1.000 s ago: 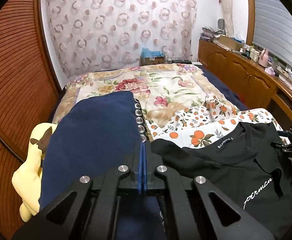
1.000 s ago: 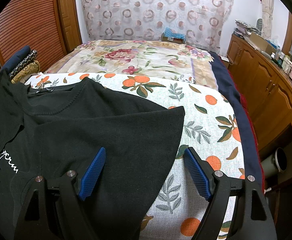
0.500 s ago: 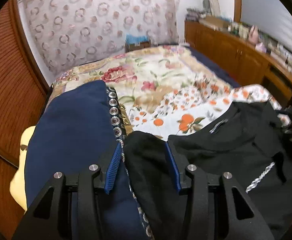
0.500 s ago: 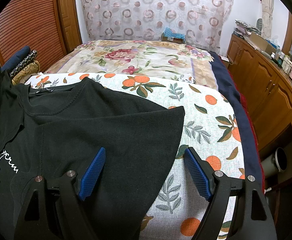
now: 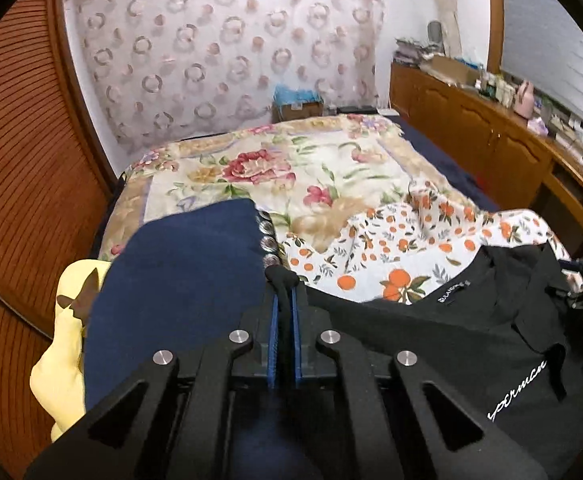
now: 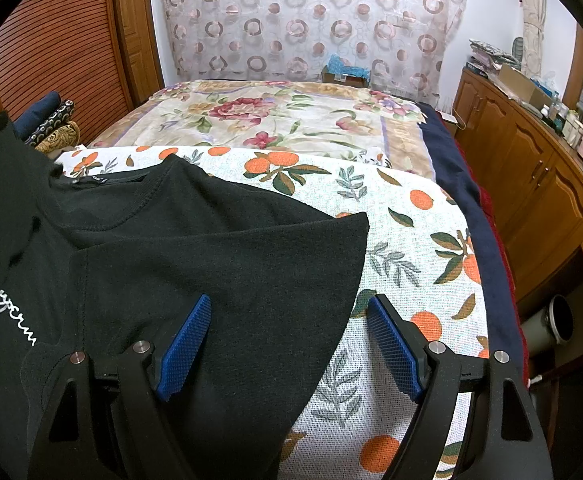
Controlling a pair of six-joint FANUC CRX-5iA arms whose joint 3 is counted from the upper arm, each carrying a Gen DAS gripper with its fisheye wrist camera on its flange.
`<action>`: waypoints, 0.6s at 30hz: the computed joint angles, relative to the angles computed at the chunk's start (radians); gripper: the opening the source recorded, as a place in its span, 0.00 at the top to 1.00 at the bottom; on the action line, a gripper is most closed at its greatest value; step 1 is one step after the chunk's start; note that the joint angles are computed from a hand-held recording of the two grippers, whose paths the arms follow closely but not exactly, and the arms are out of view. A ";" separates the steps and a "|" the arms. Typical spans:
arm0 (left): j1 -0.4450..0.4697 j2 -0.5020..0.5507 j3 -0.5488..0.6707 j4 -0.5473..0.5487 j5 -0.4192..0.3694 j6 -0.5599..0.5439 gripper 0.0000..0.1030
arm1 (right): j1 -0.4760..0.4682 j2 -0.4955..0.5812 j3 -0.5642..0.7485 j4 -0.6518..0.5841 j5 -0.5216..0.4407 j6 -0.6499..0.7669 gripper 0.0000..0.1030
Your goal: Fold small clothes
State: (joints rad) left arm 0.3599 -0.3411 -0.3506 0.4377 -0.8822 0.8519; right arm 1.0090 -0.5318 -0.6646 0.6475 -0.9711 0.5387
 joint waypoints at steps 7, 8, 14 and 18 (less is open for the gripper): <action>0.019 -0.040 -0.048 0.055 0.010 -0.039 0.93 | -0.001 -0.001 0.000 -0.001 0.001 -0.003 0.20; 0.018 -0.044 -0.054 0.068 0.008 -0.048 0.93 | -0.003 -0.002 0.000 -0.004 0.004 -0.002 0.20; 0.021 -0.096 -0.106 0.187 -0.019 -0.145 0.93 | -0.065 0.003 0.024 -0.057 0.030 0.033 0.21; 0.022 -0.114 -0.129 0.220 -0.059 -0.179 0.93 | -0.143 0.018 0.051 -0.125 0.088 0.081 0.31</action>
State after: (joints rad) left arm 0.3816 -0.4555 -0.4795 0.6577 -0.9409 0.6724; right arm 0.8657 -0.5141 -0.6131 0.5229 -0.8833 0.6200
